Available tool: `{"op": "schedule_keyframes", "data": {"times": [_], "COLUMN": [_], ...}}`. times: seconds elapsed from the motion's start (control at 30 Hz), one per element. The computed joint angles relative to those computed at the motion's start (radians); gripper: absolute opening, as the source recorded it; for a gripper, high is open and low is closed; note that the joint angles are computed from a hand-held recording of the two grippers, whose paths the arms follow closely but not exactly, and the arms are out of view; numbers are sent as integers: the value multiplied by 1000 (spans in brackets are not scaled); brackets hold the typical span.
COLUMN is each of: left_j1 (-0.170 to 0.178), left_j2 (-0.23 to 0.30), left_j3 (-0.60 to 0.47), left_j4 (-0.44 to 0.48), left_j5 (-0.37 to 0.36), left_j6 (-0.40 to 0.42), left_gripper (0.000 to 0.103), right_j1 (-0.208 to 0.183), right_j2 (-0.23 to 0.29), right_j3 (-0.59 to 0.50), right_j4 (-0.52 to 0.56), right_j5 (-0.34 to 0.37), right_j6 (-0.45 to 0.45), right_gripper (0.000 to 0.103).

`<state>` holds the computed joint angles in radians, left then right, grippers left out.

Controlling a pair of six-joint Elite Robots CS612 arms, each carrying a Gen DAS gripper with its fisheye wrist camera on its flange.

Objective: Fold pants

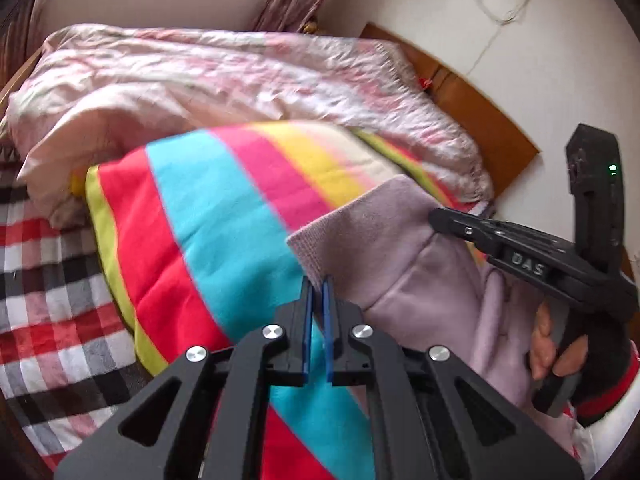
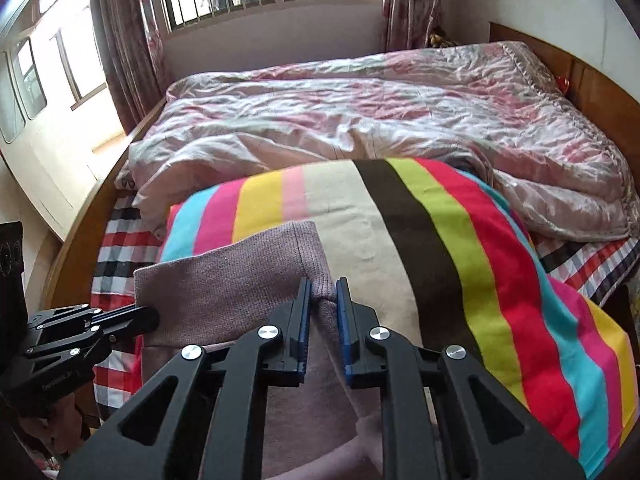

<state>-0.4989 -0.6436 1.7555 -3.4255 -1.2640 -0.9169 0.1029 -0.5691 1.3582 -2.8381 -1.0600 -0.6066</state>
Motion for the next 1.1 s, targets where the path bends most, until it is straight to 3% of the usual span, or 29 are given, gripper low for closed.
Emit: {"op": "schedule_keyframes", "data": {"times": [0.1,0.13,0.17,0.2,0.23,0.3,0.37,0.43,0.53,0.6,0.63,0.67,0.73,0.83,0.9,0.93,0.97,1.03,1.1], "left_j1": [3,-1,-4,-13,-14,-27,-58,-83,-151,-191,-205,-212,-201,-188,-184,-182,-178,-149,-110], "left_j2": [14,2,-11,-32,-45,-64,-82,-82,-80,-57,-47,-34,-20,-4,10,18,23,5,-22], "left_j3": [3,9,15,31,45,73,84,68,14,-37,-61,-94,-135,-173,-181,-186,-188,-156,-94], "left_j4": [-24,5,37,79,80,-4,-69,-145,-96,-26,26,102,230,372,381,377,366,269,76], "left_j5": [4,39,72,140,170,198,213,142,66,107,144,169,137,105,106,115,121,29,-87], "left_j6": [13,2,-20,-69,-92,-52,77,280,594,783,826,851,826,839,843,841,818,695,531], "left_gripper": [12,27,52,64,72,72,74,83,96,96,95,87,75,74,74,60,29,13,11], "right_j1": [-9,-21,-36,-58,-72,-116,-161,-199,-252,-283,-299,-311,-334,-352,-354,-354,-354,-350,-353], "right_j2": [15,8,-2,-17,-30,-68,-104,-131,-153,-161,-164,-162,-161,-155,-154,-153,-151,-151,-153], "right_j3": [-11,-11,-8,6,23,83,149,213,323,402,443,473,519,564,576,579,582,586,590], "right_j4": [-2,13,27,12,-24,-150,-250,-300,-397,-455,-486,-508,-518,-537,-536,-536,-543,-559,-571], "right_j5": [41,79,129,191,216,251,228,198,162,160,154,154,158,160,146,144,141,137,153], "right_j6": [79,126,161,188,202,240,282,317,382,409,428,452,504,526,525,521,518,521,507], "right_gripper": [21,30,44,50,58,61,64,65,73,73,73,73,77,78,78,78,78,78,78]}}
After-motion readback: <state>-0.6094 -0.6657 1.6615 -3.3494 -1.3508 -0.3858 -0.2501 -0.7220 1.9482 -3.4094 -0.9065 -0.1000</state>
